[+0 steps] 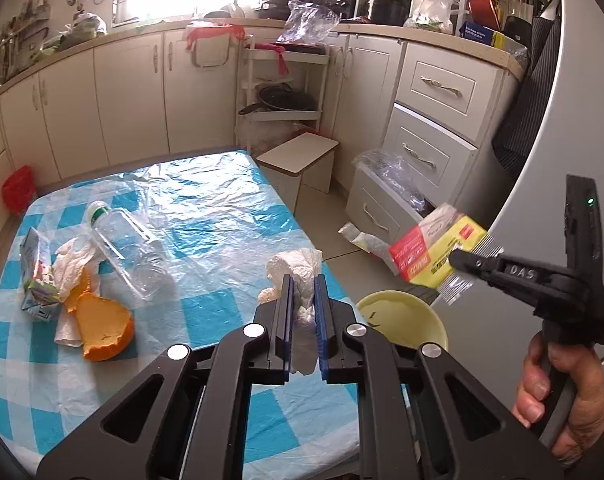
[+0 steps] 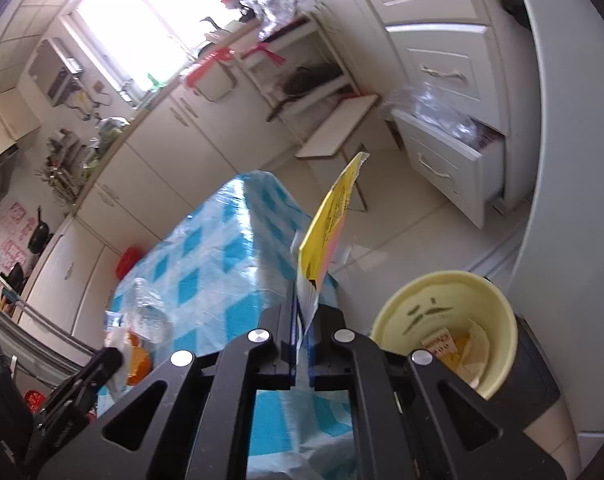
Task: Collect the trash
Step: 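Carry both to the yellow bin, release wrapper with right tool while left drops tissue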
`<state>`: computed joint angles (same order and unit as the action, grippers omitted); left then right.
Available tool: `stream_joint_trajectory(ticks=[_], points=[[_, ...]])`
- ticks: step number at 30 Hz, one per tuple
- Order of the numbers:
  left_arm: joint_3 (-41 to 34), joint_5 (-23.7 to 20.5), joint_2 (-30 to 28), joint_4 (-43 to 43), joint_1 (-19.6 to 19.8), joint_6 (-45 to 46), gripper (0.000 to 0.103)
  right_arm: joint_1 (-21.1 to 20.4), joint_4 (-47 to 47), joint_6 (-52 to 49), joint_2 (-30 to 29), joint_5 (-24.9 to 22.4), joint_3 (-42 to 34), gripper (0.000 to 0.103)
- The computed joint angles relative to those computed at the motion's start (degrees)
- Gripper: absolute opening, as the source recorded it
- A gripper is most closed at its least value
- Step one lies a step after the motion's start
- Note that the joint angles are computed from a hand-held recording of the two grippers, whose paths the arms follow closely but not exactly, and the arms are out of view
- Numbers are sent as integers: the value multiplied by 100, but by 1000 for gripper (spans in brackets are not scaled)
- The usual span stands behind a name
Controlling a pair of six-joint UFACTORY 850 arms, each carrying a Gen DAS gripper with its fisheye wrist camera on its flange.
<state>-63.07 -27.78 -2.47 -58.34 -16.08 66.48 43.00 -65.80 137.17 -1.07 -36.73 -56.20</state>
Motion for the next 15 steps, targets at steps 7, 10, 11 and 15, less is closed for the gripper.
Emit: stream_joint_trajectory(ticks=[7,10,11,15], points=[[-42,-90,-96,5,-242,-154,9,-239,1235,-506,116,142,397,5],[-64,-89,-148,63,-325,-245,9,-504,2101,-1171,-30,626,503,7],[-62,-93,-160,73,-356,-274,9,-606,2608,-1648,-124,775,483,8],[-54,-131,-187,95,-428,-291,9,-797,3606,-2163,-270,913,546,42]])
